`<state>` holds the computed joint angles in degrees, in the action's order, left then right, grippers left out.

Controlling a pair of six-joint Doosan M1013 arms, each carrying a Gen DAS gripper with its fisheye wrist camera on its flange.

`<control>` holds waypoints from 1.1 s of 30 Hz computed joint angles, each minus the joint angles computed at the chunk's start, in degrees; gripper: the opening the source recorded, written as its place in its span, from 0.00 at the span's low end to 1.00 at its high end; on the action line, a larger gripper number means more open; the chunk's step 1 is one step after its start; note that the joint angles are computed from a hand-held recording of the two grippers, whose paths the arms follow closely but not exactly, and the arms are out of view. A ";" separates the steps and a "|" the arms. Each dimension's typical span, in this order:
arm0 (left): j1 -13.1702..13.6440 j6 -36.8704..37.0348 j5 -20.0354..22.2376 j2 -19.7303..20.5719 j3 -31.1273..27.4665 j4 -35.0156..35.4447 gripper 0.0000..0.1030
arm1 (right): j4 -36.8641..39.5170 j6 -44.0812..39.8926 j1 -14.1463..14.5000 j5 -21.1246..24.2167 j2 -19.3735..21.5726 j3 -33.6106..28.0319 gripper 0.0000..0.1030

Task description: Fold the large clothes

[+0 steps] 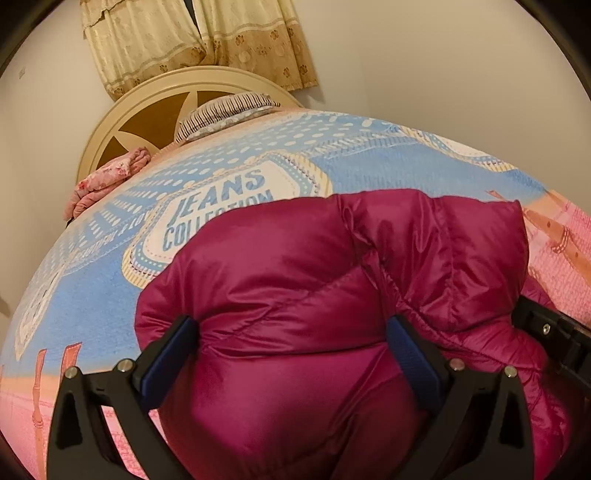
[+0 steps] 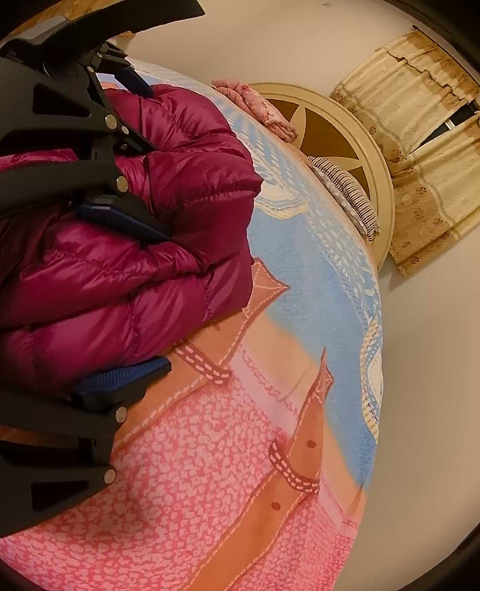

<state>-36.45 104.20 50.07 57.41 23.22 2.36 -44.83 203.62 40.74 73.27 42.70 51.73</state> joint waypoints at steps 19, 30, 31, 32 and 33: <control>-0.22 -0.09 2.35 1.64 -2.95 0.97 1.00 | 2.04 -2.40 -0.56 0.41 0.63 -1.20 0.67; -0.59 -0.74 0.63 1.00 -1.22 2.83 1.00 | 1.94 -2.25 -0.57 0.24 0.53 -0.97 0.68; -0.57 -0.70 0.66 1.01 -1.24 2.79 1.00 | 1.91 -2.23 -0.56 0.24 0.54 -1.00 0.68; -0.61 -0.78 0.70 1.05 -1.31 2.80 1.00 | 1.85 -2.20 -0.58 0.15 0.50 -0.91 0.68; -0.59 -0.74 0.65 1.04 -1.27 2.67 1.00 | 1.80 -2.13 -0.60 0.05 0.46 -0.81 0.68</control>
<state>-37.04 103.45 50.72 58.46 21.95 5.03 -43.02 201.49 40.14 73.32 43.16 50.92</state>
